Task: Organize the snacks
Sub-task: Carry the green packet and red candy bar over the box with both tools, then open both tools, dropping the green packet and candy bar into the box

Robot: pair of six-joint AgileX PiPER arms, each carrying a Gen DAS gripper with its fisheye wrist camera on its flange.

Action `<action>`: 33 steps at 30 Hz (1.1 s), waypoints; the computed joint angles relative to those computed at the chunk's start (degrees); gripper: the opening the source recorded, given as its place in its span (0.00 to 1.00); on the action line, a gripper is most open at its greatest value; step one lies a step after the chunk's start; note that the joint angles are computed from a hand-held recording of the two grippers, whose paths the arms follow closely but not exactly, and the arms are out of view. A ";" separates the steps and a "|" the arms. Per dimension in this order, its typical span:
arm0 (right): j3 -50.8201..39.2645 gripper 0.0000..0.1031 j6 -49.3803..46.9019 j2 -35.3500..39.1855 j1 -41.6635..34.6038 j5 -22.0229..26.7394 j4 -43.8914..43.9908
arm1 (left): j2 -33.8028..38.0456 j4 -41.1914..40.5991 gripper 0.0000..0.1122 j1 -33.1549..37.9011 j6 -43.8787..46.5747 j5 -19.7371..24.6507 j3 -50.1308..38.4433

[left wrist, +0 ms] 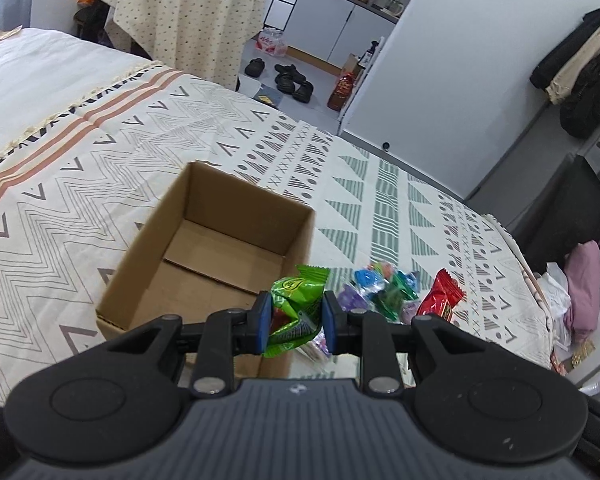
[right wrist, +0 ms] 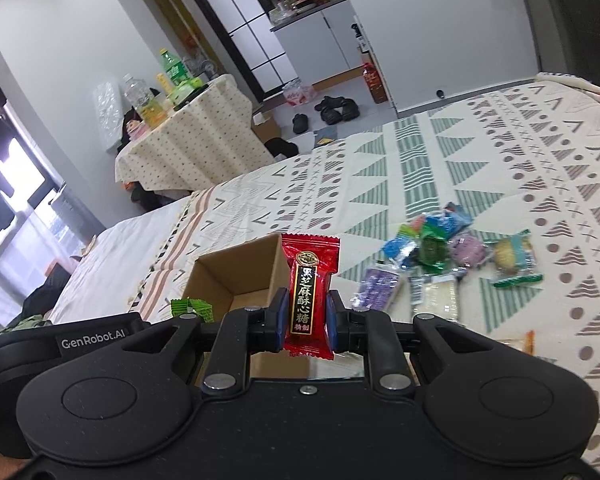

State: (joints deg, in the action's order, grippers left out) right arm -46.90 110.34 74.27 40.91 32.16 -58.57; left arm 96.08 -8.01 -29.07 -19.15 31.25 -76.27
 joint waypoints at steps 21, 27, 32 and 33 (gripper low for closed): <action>-15.70 0.19 -16.27 16.87 -4.54 -8.19 12.94 | 10.59 -2.21 0.24 8.51 1.35 6.00 -9.54; -18.99 0.19 -21.31 20.33 -4.11 -8.55 17.87 | 10.80 0.31 0.29 8.71 -1.11 7.53 -10.17; -20.67 0.22 -25.73 21.92 -3.93 -8.41 22.66 | 9.83 3.51 0.49 8.28 -4.87 9.19 -9.84; -20.78 0.24 -26.32 22.02 -4.00 -8.13 23.59 | 9.41 4.83 0.55 8.05 -6.34 9.35 -9.52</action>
State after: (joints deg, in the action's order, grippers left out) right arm -67.68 84.02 96.29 36.91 24.02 -34.98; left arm 105.49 -3.18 -21.01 -25.49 40.60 -85.79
